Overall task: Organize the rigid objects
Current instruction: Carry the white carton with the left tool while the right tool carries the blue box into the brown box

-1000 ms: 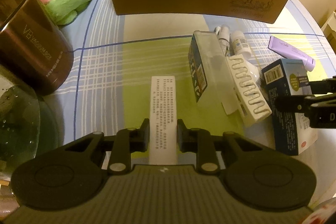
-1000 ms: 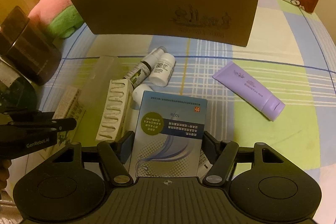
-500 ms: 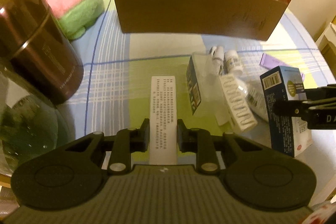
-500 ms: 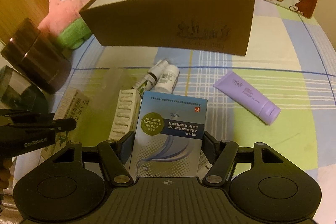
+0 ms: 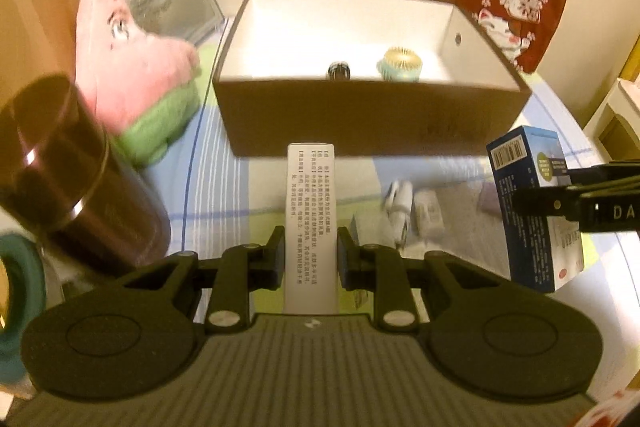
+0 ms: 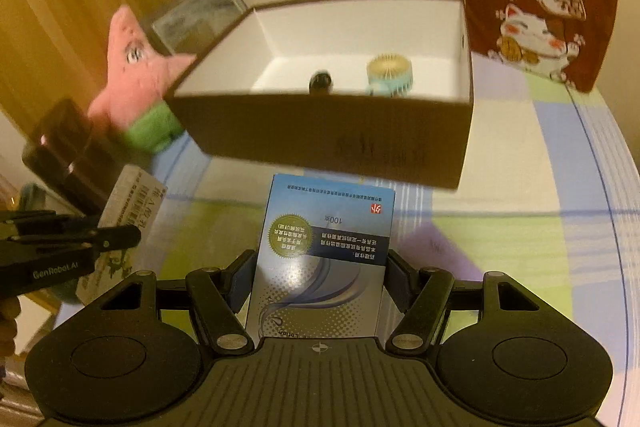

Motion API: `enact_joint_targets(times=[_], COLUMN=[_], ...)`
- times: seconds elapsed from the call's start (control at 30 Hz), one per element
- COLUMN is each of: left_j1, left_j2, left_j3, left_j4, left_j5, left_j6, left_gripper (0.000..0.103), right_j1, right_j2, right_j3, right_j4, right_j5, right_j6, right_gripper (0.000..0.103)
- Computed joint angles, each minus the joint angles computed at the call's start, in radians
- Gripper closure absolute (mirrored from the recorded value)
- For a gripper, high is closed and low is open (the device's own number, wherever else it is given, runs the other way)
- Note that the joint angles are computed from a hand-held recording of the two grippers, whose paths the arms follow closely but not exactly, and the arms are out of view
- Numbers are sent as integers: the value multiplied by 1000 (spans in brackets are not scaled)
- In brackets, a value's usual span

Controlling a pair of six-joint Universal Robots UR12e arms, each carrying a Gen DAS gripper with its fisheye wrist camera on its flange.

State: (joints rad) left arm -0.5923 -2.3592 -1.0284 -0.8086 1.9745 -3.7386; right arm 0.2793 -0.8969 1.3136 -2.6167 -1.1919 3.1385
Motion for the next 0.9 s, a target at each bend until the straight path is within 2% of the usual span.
enact_joint_targets(times=[0.23, 0.43, 0.73, 0.9], left_j1=[18, 41, 74, 89], left_j2=[-45, -102, -198, -255], left_j3=[98, 217, 395, 493], left_j4=[13, -1, -58, -102], left_j5=[37, 59, 64, 63], left_j6=[57, 112, 156, 178], left_gripper=[80, 80, 80, 80], right_j1=[-8, -5, 1, 5], right_j2=[50, 118, 236, 290], right_j3=[-115, -259, -483, -574], right_j4=[-14, -9, 74, 132], right_j5=[16, -16, -97, -136], right_j6=[26, 47, 61, 54], right_gripper=[36, 36, 36, 36])
